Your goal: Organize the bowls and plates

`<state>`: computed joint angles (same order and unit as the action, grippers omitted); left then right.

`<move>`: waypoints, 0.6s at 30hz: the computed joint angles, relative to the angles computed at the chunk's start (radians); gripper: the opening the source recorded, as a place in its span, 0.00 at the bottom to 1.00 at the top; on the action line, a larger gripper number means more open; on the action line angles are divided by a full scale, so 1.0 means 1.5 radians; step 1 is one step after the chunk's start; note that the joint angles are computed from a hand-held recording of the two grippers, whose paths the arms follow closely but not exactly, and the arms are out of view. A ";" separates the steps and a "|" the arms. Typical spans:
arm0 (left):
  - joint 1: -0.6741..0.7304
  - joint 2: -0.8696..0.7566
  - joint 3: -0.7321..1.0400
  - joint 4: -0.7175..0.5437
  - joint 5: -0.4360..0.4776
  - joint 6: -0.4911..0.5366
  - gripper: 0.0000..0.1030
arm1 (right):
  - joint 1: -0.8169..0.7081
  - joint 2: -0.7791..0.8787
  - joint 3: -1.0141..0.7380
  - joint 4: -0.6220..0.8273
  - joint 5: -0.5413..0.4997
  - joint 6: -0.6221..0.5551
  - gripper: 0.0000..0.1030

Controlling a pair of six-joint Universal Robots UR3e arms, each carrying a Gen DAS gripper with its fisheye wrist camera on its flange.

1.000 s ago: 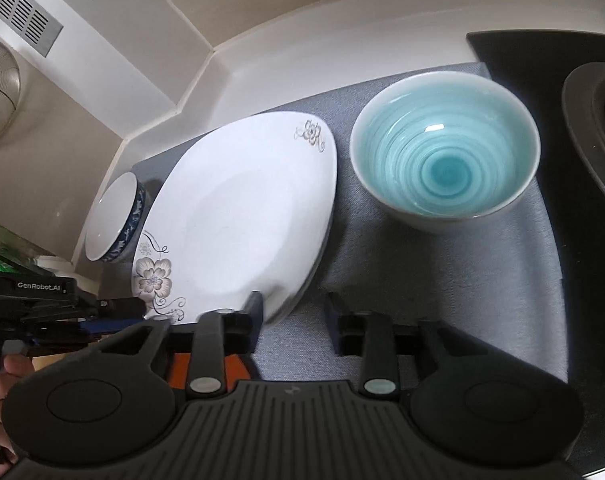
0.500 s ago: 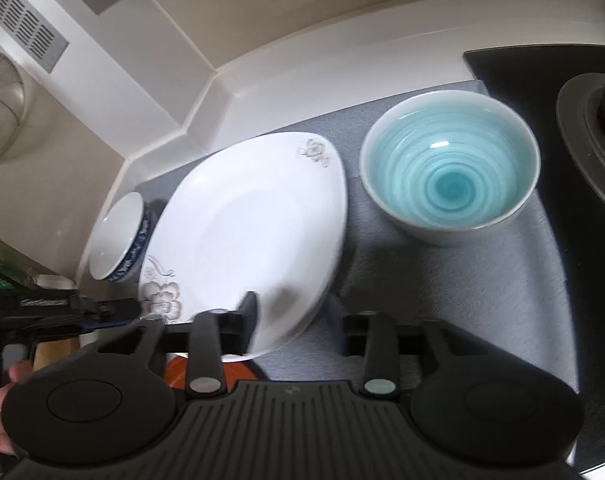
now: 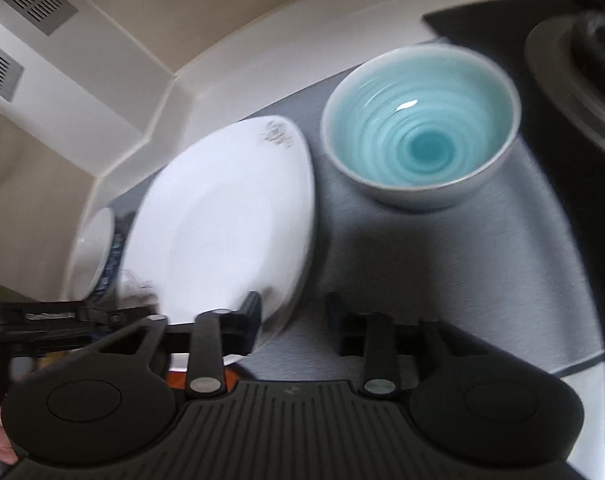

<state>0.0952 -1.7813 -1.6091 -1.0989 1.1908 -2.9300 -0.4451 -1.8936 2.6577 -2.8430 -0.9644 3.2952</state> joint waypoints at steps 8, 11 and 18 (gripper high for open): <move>-0.008 0.006 0.029 -0.055 0.014 0.006 0.28 | 0.042 0.075 -0.020 -0.093 -0.033 0.025 0.22; -0.001 0.009 0.022 -0.055 0.005 0.015 0.28 | 0.015 0.072 -0.026 -0.056 -0.005 0.030 0.21; 0.029 -0.001 0.018 -0.057 -0.029 0.033 0.28 | 0.053 0.065 -0.052 -0.023 -0.034 0.040 0.27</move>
